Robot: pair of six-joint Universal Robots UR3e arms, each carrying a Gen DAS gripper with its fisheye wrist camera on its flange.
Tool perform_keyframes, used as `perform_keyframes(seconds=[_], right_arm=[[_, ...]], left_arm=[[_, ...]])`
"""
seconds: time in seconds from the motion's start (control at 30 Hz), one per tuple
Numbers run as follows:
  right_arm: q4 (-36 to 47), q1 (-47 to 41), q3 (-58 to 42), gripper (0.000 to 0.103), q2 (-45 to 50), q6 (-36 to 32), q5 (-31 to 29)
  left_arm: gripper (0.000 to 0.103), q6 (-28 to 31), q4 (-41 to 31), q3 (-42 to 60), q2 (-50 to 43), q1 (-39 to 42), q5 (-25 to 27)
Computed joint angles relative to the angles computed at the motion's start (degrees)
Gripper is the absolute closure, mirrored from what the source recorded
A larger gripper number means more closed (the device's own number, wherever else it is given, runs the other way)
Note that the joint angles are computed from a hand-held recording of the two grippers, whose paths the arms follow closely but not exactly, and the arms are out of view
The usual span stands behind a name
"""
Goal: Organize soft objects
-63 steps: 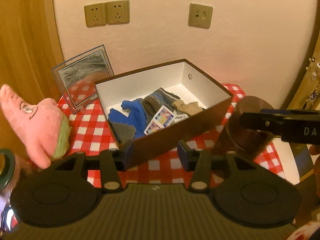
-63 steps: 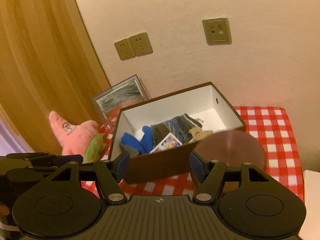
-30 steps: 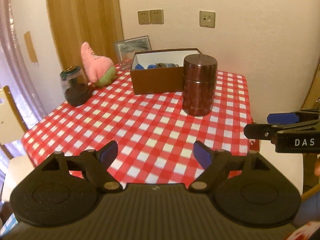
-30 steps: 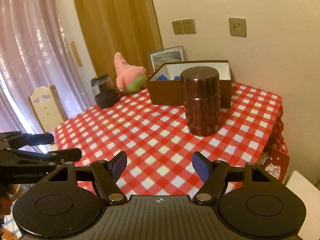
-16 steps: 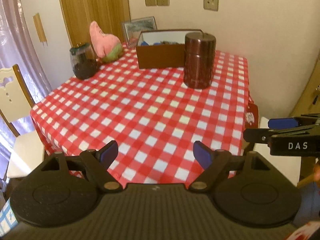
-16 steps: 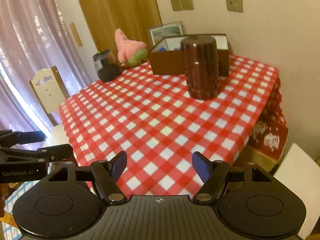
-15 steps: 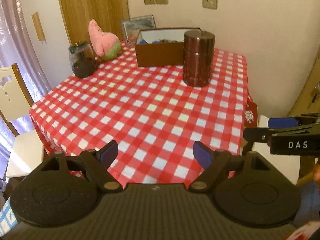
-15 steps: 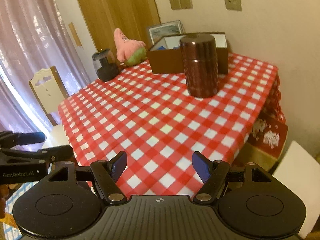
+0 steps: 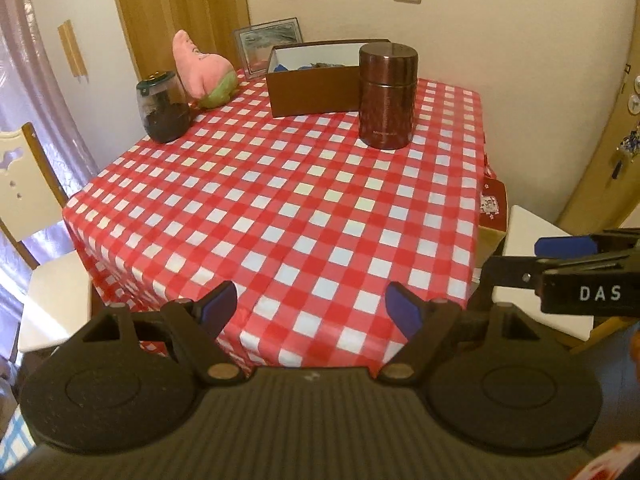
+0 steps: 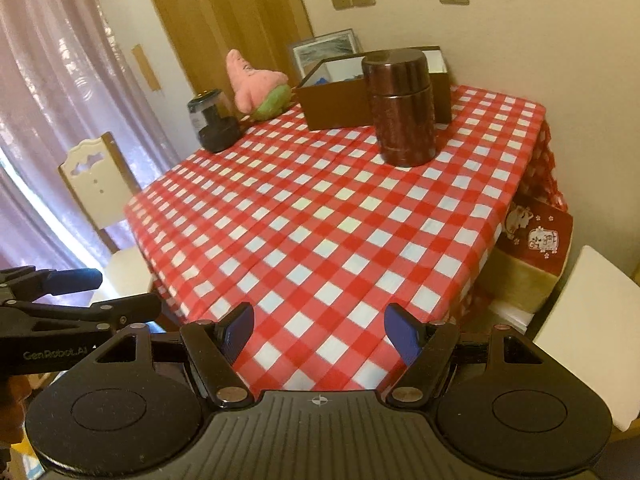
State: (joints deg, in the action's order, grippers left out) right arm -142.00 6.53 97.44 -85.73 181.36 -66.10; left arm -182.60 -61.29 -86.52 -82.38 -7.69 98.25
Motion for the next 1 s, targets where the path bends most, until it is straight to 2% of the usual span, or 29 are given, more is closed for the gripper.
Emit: perform_keyframes(seconds=[0.17, 0.33, 0.5, 0.73, 1.0], right_arm=[[2.7, -2.9, 3.9, 0.031, -4.5, -5.5, 3.4], [9.1, -8.2, 9.9, 0.031, -12.5, -14.4, 8.1], [15.9, -13.5, 13.3, 0.031, -18.8, -21.4, 11.4], [22.3, -19.1, 14.8, 0.031, -23.3, -28.1, 14.7], [22.6, -19.4, 14.9, 0.031, -23.8, -27.9, 14.9]], left_arm=[[0.023, -8.6, -1.8, -0.7, 1.2, -6.0, 5.6], [0.023, -18.1, -5.1, 0.6, 1.2, -14.3, 11.4], [0.023, -25.3, -8.2, 3.2, -0.6, -20.8, 14.8], [0.023, -30.1, -10.2, 6.5, -3.2, -25.1, 18.1], [0.023, -30.7, -10.7, 7.6, -4.0, -25.6, 18.7]])
